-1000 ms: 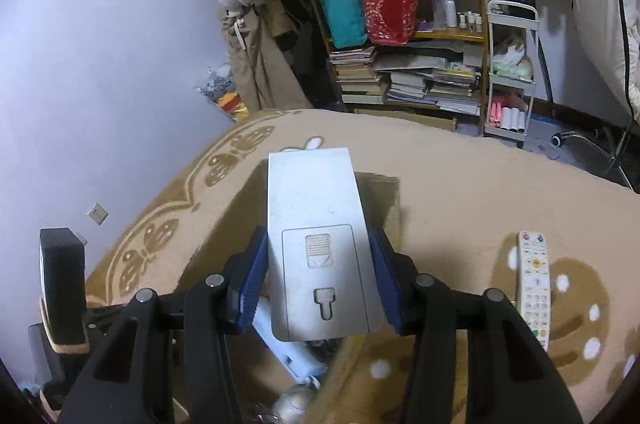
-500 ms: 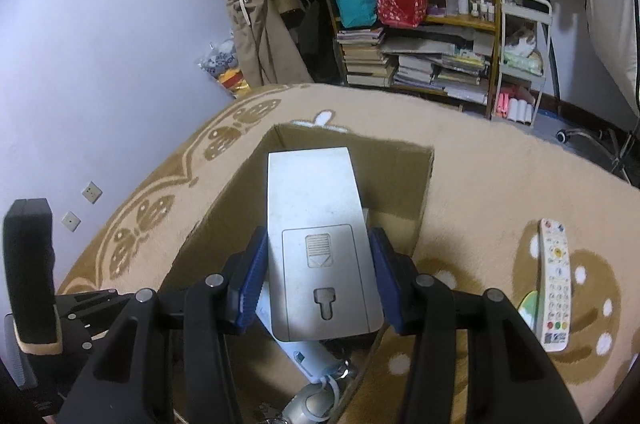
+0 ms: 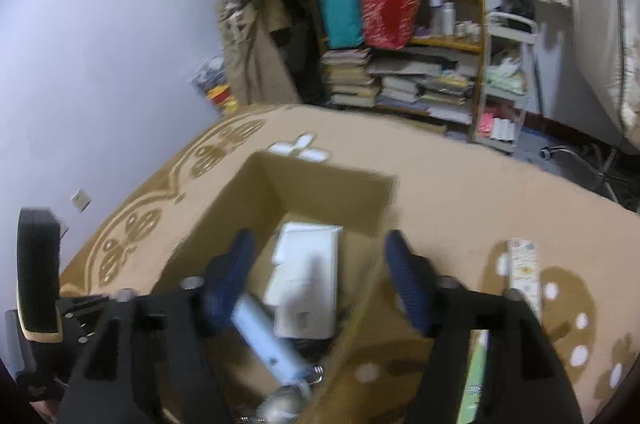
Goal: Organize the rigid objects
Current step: 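Carry the white panel over the box and release it inside, then reach the right tool to the white TV remote and grasp it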
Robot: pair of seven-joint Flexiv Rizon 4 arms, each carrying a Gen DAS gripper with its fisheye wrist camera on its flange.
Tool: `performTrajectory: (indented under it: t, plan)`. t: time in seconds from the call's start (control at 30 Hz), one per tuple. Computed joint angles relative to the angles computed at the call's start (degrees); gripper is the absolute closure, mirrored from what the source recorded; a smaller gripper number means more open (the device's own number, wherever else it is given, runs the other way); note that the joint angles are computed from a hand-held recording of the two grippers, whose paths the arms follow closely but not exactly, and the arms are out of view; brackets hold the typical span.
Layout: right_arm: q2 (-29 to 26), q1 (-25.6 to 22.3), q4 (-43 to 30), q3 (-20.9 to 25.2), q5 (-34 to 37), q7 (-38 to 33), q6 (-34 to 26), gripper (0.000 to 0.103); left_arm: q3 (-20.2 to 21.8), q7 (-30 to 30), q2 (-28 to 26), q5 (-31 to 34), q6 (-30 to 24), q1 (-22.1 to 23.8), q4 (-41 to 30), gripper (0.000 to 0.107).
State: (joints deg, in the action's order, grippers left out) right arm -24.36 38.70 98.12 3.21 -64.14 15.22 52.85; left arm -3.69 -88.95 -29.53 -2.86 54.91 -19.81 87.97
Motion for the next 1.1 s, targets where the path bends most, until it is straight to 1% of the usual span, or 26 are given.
performTrajectory:
  t: [0.03,0.1,0.17,0.2,0.33,0.5,0.63,0.73,0.83,0.9,0.93,0.97,1.0,1.1]
  plan:
    - [1.26,0.16,1.30,-0.35,-0.51,1.50,-1.57,0.018,-0.02,0.01,-0.03,0.00,0.00,0.01,-0.04,0.096]
    - [2.57,-0.37,2.58,-0.05,-0.29,2.79,-3.65,0.005,-0.11,0.13,0.03,-0.12,0.16,0.15,0.12,0.096]
    - [4.14,-1.23,4.56,0.48,-0.01,4.92,-5.99,0.000,-0.24,0.22,0.07,-0.37,0.24,0.28,0.26,0.096]
    - [5.12,-1.65,6.01,0.66,-0.30,6.43,-7.42,0.000,-0.18,0.20,0.06,-0.28,0.18,0.22,0.20,0.096]
    - [6.84,-3.60,8.92,2.26,1.33,8.21,-12.35,0.000,-0.12,0.47,0.03,-0.04,0.63,0.23,0.21,0.096]
    - [7.10,-6.17,11.56,3.77,6.39,9.31,-14.10,0.000,-0.29,0.99,0.21,-0.55,0.95,0.50,0.61,0.096]
    - [6.42,-7.47,13.14,4.05,9.91,9.98,-13.00,0.000,-0.28,1.01,0.22,-0.68,0.91,0.51,0.64,0.096]
    - [5.95,-8.13,14.36,4.00,11.55,11.08,-10.68,0.000,-0.57,0.91,0.30,-1.38,1.01,0.72,0.90,0.096]
    - [5.81,-8.55,16.02,3.59,10.68,12.14,-6.99,0.000,-0.59,0.81,0.47,-1.63,0.97,0.72,1.09,0.096]
    - [5.14,-8.21,15.51,3.77,11.85,10.17,-7.93,0.000,-0.60,0.93,0.54,-1.60,1.06,0.72,1.20,0.096]
    - [4.86,-8.06,15.33,3.69,12.03,9.47,-8.09,0.002,-0.65,1.04,0.58,-1.66,1.11,0.76,1.27,0.096]
    - [4.54,-7.86,15.08,3.63,12.25,8.65,-8.48,0.005,-0.76,1.10,0.60,-1.89,1.07,0.84,1.28,0.096]
    - [4.32,-7.63,14.89,3.54,12.39,8.08,-8.92,0.009,-0.91,1.36,0.72,-2.21,1.12,1.07,1.52,0.096]
    - [3.96,-7.16,14.87,2.97,11.70,9.08,-8.61,0.010,-1.15,1.82,0.89,-2.89,1.06,1.42,1.81,0.096]
